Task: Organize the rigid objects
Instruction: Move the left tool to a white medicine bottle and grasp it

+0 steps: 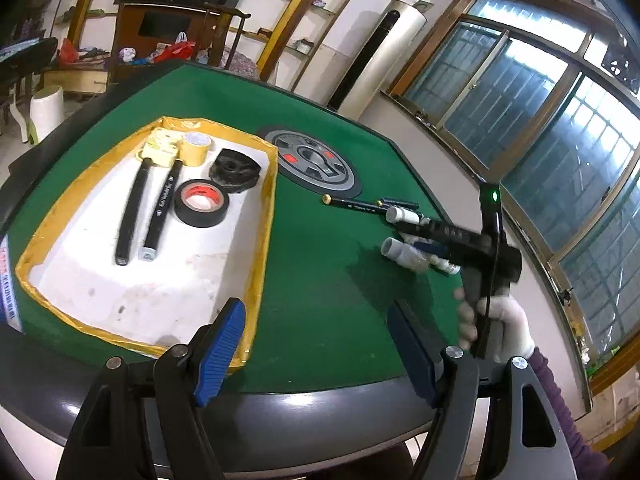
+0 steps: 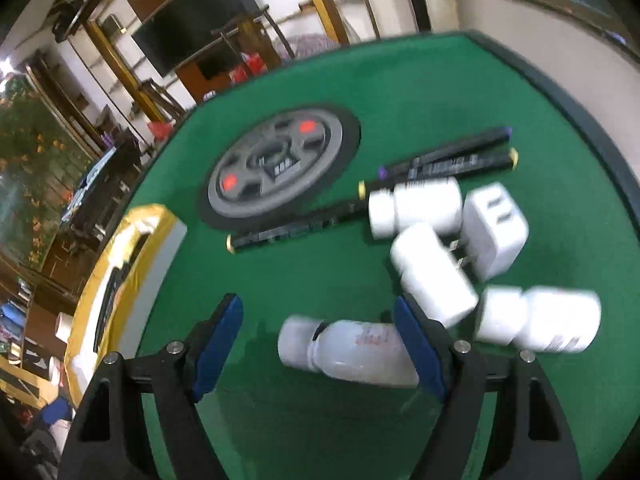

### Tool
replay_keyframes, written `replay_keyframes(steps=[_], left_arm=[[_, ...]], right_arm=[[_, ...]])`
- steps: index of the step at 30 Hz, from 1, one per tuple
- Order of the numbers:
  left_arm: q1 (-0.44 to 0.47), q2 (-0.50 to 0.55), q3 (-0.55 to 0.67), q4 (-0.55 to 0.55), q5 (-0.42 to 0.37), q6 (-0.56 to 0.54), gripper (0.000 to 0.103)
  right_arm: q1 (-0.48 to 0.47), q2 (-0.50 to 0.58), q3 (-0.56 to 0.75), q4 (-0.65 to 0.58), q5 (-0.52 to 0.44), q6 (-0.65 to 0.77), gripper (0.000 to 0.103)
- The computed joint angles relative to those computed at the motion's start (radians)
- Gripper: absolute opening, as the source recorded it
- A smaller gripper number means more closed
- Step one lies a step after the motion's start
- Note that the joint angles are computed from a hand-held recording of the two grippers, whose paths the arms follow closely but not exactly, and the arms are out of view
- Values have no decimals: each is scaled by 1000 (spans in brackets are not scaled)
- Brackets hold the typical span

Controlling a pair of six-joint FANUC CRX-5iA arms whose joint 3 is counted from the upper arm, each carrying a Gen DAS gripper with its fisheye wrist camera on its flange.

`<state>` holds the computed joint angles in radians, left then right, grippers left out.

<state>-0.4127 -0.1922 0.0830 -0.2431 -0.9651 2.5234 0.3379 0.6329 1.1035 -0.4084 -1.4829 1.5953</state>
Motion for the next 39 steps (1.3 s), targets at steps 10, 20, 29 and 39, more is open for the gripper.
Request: replay_keyframes(steps=[10,20,29,39], left_arm=[[24,18,-32,95,44,-54,77],[3,169,132,97,-53,-206,77],[-40,522,564,53,-274,-482,77],[-31,781,866,69,-367,-731,76]], right_arm=[[-33,-105,-136,-135,-46,30,77],[-133,-187,-228,-124,136,3,77],[-176,-113,-174,-19,148,-19,77],[-174,40,44,-8,74,38,77]])
